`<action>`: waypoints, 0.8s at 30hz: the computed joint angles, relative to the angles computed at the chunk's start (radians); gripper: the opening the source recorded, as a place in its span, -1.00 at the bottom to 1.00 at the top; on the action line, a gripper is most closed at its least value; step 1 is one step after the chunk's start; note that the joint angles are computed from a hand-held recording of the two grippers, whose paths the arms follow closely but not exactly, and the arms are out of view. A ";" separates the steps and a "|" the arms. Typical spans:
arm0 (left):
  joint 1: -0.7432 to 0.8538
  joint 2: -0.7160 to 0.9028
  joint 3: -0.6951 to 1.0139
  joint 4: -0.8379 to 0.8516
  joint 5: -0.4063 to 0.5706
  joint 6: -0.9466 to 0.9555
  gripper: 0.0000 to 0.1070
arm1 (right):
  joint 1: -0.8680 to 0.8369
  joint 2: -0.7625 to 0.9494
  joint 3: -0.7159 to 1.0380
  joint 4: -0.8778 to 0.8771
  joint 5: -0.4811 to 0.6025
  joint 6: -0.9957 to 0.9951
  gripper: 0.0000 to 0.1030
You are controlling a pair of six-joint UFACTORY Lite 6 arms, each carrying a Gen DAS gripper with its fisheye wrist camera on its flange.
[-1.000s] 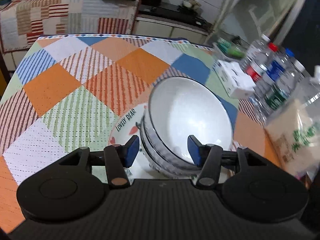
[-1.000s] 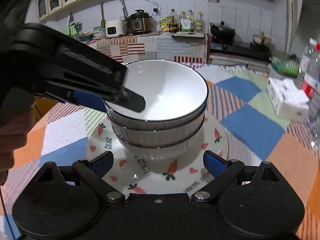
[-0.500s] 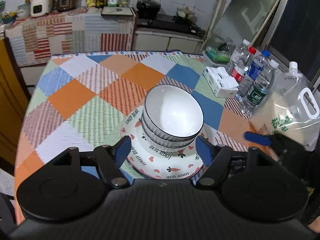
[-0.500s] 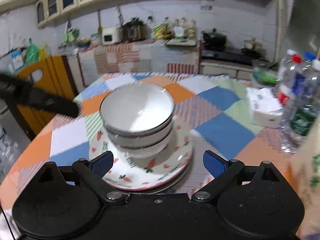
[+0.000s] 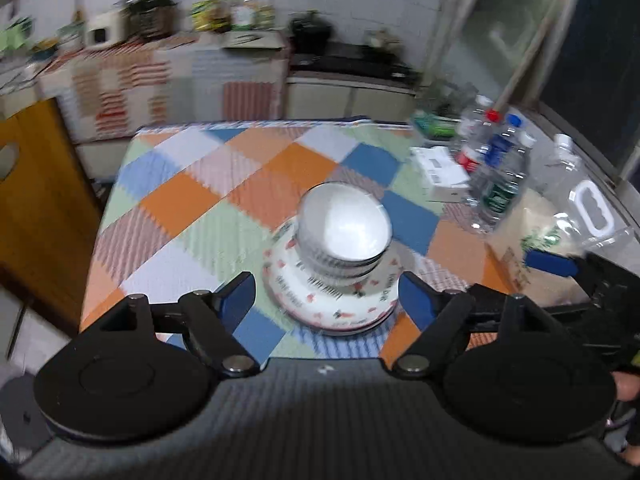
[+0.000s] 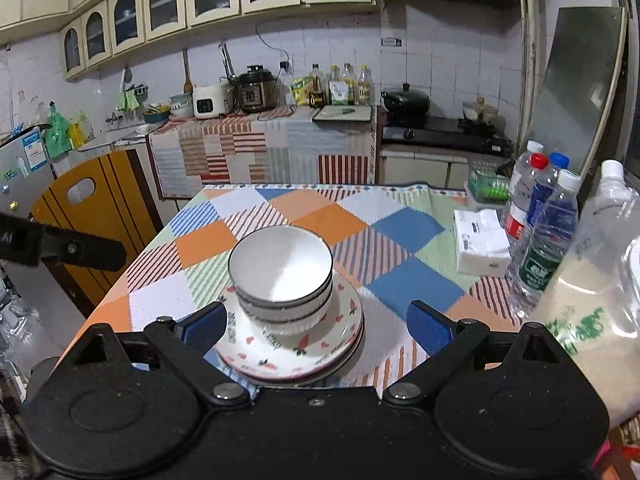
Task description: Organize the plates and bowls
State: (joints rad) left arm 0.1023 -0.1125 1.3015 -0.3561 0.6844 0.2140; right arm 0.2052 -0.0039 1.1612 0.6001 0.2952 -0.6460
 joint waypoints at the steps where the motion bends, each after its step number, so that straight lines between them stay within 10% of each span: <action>1: 0.006 -0.011 -0.010 0.009 0.011 -0.024 0.46 | 0.004 -0.014 -0.008 -0.046 0.012 0.064 0.93; 24: -0.084 -0.333 -0.217 0.397 0.007 -0.347 0.56 | 0.095 -0.302 -0.144 -0.488 0.195 0.531 0.97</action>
